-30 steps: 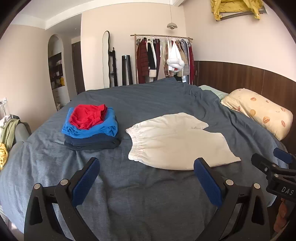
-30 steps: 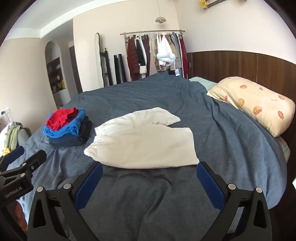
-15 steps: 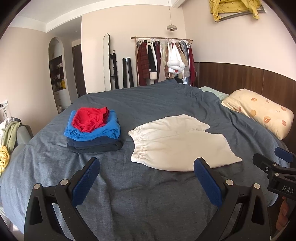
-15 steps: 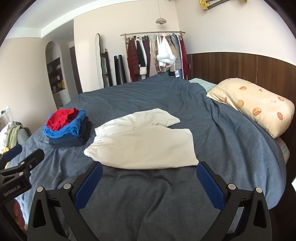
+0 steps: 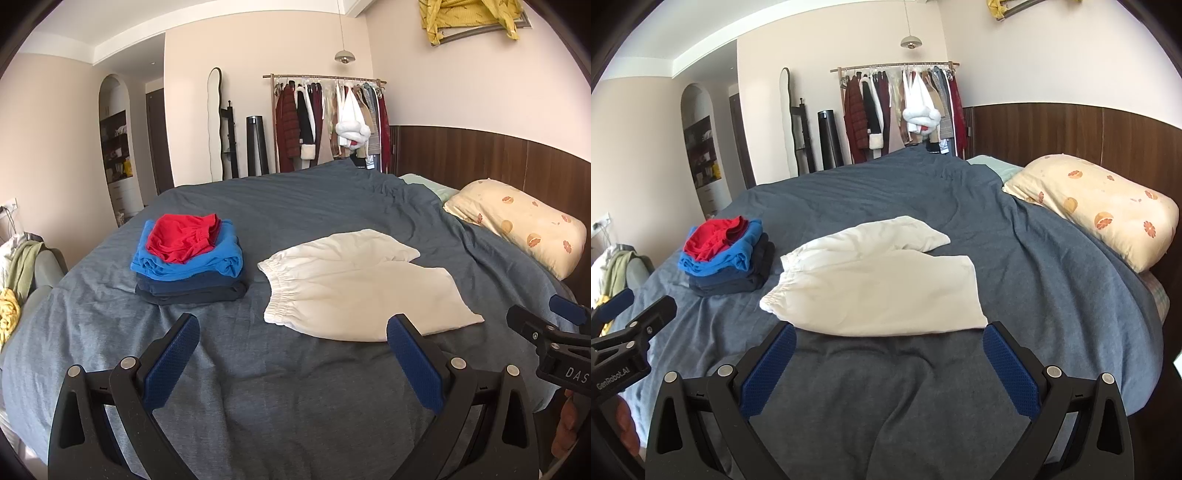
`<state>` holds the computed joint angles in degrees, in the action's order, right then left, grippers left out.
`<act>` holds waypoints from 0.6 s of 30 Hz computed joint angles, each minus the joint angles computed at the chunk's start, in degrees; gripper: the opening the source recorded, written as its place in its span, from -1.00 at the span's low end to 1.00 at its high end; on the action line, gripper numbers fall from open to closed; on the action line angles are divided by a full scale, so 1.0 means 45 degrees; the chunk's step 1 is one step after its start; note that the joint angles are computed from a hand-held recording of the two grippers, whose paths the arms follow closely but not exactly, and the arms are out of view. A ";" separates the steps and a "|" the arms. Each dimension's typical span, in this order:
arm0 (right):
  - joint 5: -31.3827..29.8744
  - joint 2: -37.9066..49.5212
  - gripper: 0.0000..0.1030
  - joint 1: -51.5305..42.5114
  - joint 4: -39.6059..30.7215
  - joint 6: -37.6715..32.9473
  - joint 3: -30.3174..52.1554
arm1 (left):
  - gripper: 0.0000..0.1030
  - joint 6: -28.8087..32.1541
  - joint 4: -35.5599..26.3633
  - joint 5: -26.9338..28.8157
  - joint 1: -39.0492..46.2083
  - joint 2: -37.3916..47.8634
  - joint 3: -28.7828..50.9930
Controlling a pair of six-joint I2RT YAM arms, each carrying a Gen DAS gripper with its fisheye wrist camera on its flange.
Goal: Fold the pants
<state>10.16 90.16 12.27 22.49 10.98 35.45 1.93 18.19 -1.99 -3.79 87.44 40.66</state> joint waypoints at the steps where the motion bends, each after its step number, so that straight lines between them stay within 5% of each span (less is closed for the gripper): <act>1: -0.0006 0.0004 0.98 -0.0004 0.0015 -0.0002 -0.0002 | 1.00 -0.0001 0.0009 -0.0007 0.0007 -0.0032 -0.0021; 18: 0.0004 -0.0065 0.98 0.0037 0.0021 0.0013 -0.0060 | 1.00 -0.0012 0.0399 -0.0120 0.0149 -0.0169 -0.0329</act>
<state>10.18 89.87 12.44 22.59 11.04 35.18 1.88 19.98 -2.53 -3.12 86.68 39.18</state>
